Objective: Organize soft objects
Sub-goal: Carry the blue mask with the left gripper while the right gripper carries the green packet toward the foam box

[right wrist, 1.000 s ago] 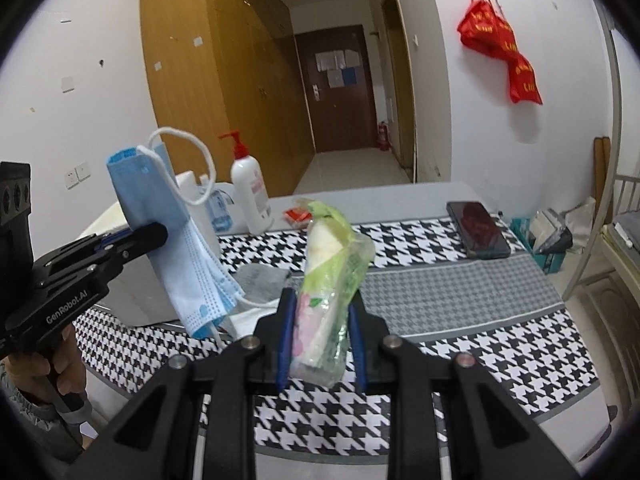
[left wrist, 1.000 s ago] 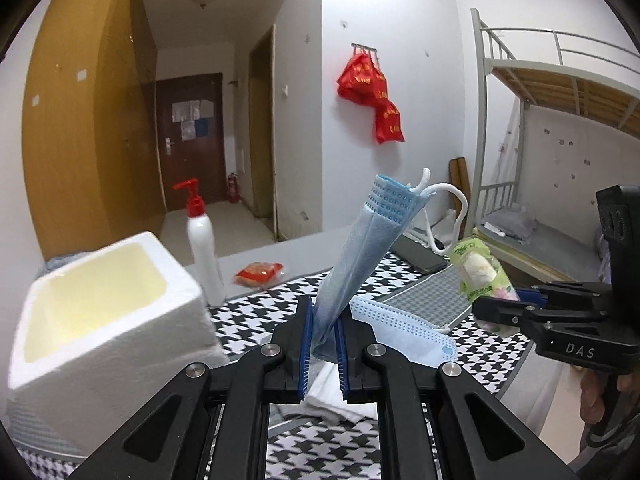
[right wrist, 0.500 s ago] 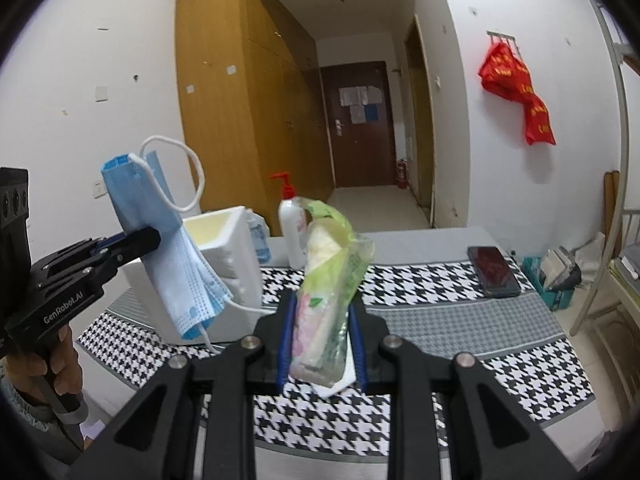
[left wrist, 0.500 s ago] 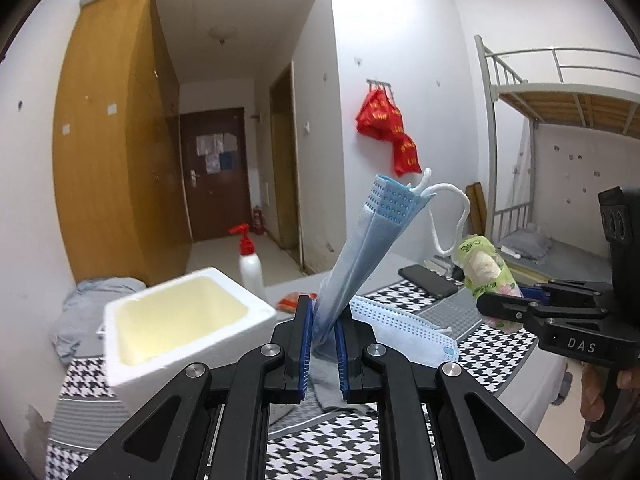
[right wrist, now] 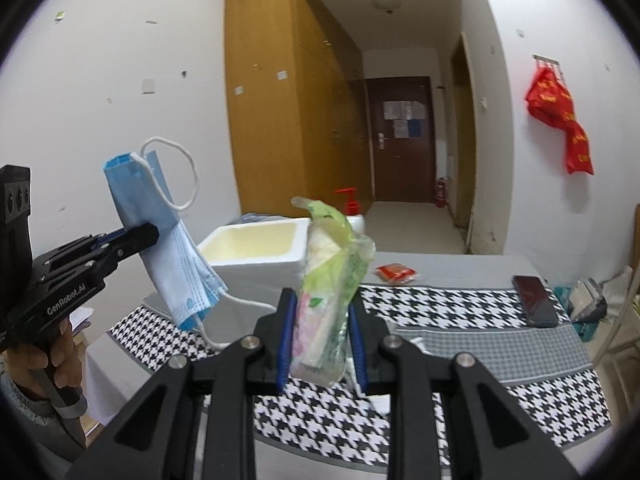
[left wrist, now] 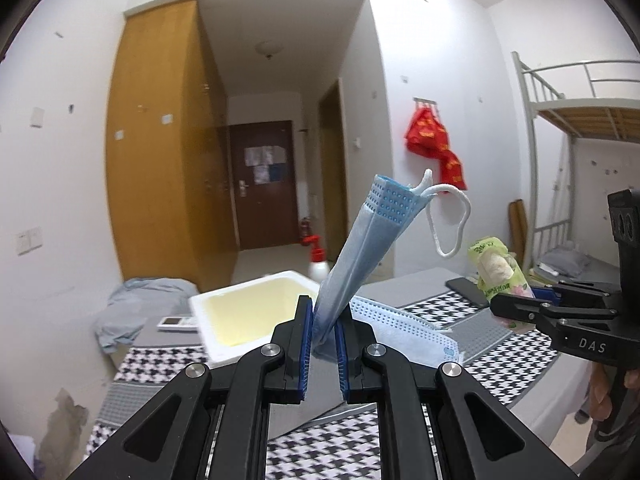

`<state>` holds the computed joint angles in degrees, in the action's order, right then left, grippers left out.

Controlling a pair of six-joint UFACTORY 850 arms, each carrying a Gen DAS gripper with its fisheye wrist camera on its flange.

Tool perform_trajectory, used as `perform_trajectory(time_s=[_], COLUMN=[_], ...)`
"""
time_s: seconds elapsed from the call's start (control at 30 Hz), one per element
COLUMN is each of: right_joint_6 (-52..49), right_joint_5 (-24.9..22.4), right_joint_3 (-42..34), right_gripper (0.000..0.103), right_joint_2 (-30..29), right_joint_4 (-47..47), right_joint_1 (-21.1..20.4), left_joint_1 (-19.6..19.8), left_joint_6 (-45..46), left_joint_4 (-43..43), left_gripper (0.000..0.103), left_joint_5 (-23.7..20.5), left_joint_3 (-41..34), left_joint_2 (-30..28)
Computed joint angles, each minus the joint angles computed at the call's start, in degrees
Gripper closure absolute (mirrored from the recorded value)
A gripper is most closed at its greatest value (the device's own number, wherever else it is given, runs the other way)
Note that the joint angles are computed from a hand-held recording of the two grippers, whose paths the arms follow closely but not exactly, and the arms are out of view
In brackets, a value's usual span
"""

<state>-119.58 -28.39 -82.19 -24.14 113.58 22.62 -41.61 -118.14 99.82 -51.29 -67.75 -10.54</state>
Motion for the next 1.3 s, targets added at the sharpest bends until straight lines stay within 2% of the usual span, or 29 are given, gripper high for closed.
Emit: perform_trajectory(time_s=[0.27, 0.63, 1.0, 1.3], right_joint_6=[5.1, 9.3, 15.4, 24.2], right_joint_5=[-1.5, -3.8, -2.9, -1.2], right_joint_3=[-3.2, -7.2, -12.6, -20.1], right_gripper=[0.074, 0.074, 0.074, 0.074], right_joint_2=[-2.1, -4.8, -7.7, -11.5], right_joint_4=[-7.9, -14.5, -19.9, -27.2], right_joint_1=[2.0, 3.7, 4.8, 5.5], left_joint_1=[-0.7, -0.8, 2.0, 5.6], left_joint_6=[0.9, -1.2, -0.8, 0.7], left_joint_4=[-4.6, -6.8, -6.7, -7.7], left_gripper=[0.091, 0.091, 0.091, 0.091], left_joint_5=[-5.3, -8.6, -4.5, -0.8], left_joint_3=[2.8, 5.7, 5.7, 3.6], left_joint_2=[2.5, 4.6, 5.2, 5.0])
